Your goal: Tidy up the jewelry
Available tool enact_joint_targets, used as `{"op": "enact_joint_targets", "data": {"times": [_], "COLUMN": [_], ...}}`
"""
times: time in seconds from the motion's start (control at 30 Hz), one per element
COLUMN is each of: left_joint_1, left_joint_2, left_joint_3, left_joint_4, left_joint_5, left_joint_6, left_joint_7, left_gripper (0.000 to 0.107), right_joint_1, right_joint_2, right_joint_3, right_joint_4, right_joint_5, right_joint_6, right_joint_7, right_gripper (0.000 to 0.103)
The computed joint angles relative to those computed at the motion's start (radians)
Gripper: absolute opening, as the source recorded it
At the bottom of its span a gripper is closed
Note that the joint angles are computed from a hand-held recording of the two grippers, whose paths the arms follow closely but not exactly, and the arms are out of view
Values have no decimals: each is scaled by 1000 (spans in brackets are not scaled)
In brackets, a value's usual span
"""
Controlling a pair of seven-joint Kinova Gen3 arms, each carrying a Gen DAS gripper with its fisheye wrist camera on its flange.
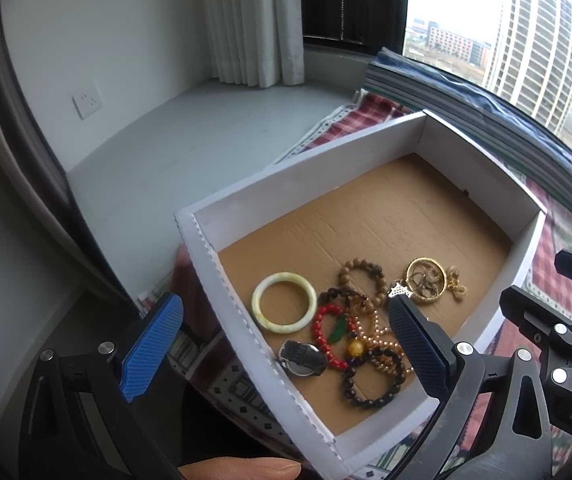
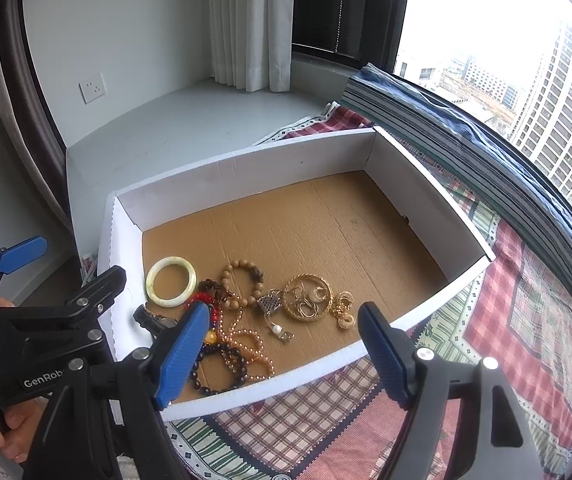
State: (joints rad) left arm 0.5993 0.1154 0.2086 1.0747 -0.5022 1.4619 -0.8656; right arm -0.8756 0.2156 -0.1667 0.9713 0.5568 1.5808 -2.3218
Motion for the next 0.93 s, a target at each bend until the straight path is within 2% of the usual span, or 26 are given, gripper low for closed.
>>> {"op": "enact_joint_targets", "data": {"times": [0.73,0.93], "left_joint_1": [-2,-3], "left_joint_2": [0,-11], "left_joint_3": [1,6], "left_joint_4": [2,23], "left_joint_5": [6,4], "left_joint_6": [1,-21], "left_joint_7": [4,13], "left_gripper": [102,102], "right_joint_1": [3,3], "right_joint_2": [-2,-1], "right_joint_3": [-2,-2], "right_joint_4": [-3,0], "right_joint_5": [-4,-5], "right_joint_6": [6,6], "right_joint_7": [8,5], "right_gripper": [78,78]}}
